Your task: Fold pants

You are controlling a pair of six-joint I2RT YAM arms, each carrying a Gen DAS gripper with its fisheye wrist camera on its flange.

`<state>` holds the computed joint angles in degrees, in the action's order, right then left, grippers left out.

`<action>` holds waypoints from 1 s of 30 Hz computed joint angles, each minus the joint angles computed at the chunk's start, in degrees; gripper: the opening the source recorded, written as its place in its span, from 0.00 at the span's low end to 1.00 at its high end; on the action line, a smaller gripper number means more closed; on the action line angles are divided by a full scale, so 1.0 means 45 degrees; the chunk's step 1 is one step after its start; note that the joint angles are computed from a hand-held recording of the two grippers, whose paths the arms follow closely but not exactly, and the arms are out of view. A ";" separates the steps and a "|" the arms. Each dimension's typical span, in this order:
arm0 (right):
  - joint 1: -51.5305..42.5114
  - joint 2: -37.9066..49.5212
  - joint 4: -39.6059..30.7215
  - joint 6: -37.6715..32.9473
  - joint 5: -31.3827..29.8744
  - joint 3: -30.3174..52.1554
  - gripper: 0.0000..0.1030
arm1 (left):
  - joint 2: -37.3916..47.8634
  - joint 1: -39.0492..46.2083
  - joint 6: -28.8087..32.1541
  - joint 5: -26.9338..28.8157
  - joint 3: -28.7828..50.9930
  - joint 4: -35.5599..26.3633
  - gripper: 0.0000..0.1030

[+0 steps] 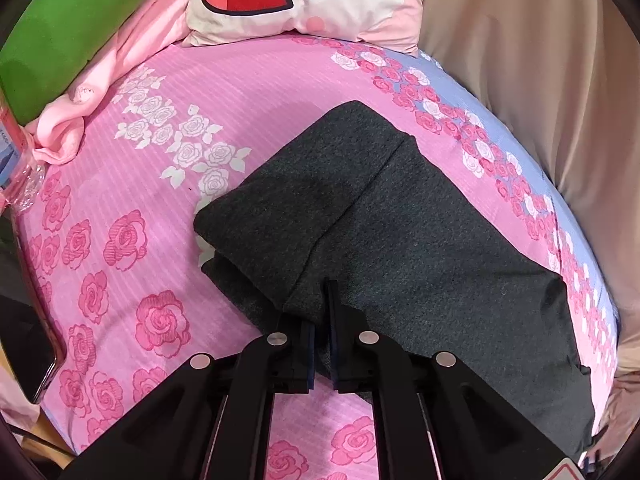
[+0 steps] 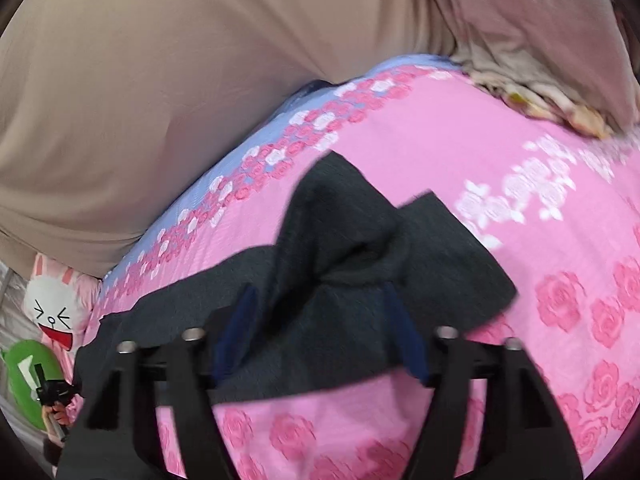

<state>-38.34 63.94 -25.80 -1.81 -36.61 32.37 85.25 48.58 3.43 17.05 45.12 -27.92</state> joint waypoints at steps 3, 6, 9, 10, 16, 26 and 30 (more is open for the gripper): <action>0.1351 0.0278 0.0896 0.1542 0.0615 -0.0098 0.73 | -0.0131 -0.0269 -0.0183 -0.0310 -0.0342 0.0380 0.08; 0.3192 0.1549 0.1899 0.2590 0.3103 0.0225 0.53 | -0.0012 -0.0378 -0.0264 -0.0453 -0.0334 0.0467 0.08; 0.3136 0.1711 0.2543 0.3038 0.2928 0.0370 0.04 | 0.0237 -0.0286 -0.0397 -0.0291 -0.0058 0.0250 0.08; 0.2519 0.0908 0.2530 0.3091 0.1903 0.0202 0.03 | 0.0264 -0.0227 -0.0366 -0.0210 0.0026 0.0151 0.08; -0.1038 0.0036 0.0824 0.0370 0.0053 0.0103 0.03 | 0.0196 -0.0147 0.0170 -0.0074 -0.0135 0.0259 0.09; -0.2042 0.2641 0.1389 -0.0922 -0.0295 -0.0477 0.10 | 0.0011 -0.0653 0.0101 -0.0891 -0.0491 0.0804 0.11; -0.2331 0.3320 0.1598 -0.0174 -0.0680 -0.0057 0.29 | 0.0204 -0.0583 -0.0012 -0.0778 -0.0267 0.0636 0.11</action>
